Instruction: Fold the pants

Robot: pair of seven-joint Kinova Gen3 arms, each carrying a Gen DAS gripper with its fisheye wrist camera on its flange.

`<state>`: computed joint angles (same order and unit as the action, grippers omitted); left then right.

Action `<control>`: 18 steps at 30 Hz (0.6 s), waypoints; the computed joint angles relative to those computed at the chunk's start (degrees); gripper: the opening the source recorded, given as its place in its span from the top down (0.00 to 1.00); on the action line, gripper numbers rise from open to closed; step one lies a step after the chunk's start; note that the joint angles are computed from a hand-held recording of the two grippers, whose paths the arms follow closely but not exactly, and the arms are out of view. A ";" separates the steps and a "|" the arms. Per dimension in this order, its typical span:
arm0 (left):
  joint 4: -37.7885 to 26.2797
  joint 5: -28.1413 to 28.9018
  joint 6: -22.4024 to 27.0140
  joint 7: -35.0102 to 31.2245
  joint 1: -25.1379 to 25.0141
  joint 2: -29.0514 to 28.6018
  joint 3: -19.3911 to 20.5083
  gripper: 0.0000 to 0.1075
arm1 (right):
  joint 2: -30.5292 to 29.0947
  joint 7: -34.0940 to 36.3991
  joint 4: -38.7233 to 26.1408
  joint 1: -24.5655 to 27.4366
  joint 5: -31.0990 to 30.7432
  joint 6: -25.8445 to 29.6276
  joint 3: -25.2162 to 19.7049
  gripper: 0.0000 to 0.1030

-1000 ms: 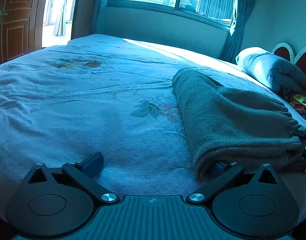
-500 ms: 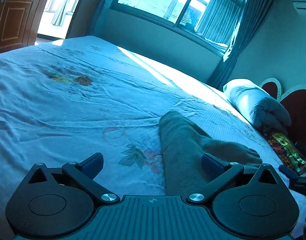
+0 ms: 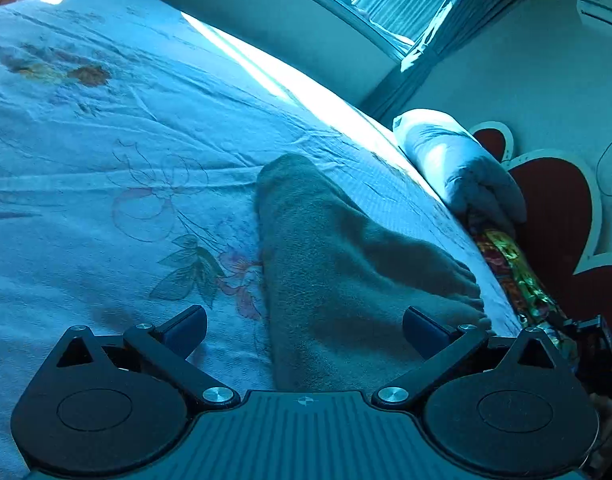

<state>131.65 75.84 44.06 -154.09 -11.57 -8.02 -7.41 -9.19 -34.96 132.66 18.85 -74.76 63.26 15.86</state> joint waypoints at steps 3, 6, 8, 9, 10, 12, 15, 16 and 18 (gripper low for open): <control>-2.61 -2.80 1.40 1.70 -3.34 3.24 4.20 0.04 | 4.11 -0.62 -1.12 -0.42 2.78 1.31 -0.91 0.13; -2.73 -3.34 -3.80 3.37 -1.91 2.95 6.90 0.04 | 5.65 1.24 -0.83 -0.75 2.12 1.11 -2.25 0.12; -3.07 -4.62 -6.52 4.49 2.68 2.97 4.64 0.04 | 6.62 2.21 -0.78 -0.63 1.00 1.77 -2.77 0.11; -3.30 -5.43 -7.65 5.11 4.08 2.94 4.21 0.04 | 7.13 2.72 -0.85 -0.52 0.52 2.41 -2.96 0.10; -3.37 -5.96 -8.51 5.68 4.64 2.81 4.42 0.04 | 7.41 2.62 -1.07 -0.55 0.55 2.36 -3.37 0.09; -3.31 -6.05 -8.72 5.56 5.21 2.66 3.88 0.04 | 8.01 2.62 -1.50 -0.60 0.59 2.31 -3.94 0.06; -3.56 -6.41 -8.05 5.38 5.35 2.85 3.16 0.04 | 9.10 2.60 -2.25 -0.45 0.61 3.10 -4.50 0.05; -3.74 -6.43 -7.75 5.23 5.34 3.04 3.01 0.04 | 9.30 2.15 -2.55 -0.49 0.80 3.11 -4.74 0.05; -4.26 -6.85 -7.10 5.12 5.22 3.50 2.85 0.04 | 10.15 1.94 -3.28 -0.42 0.61 4.09 -5.00 0.05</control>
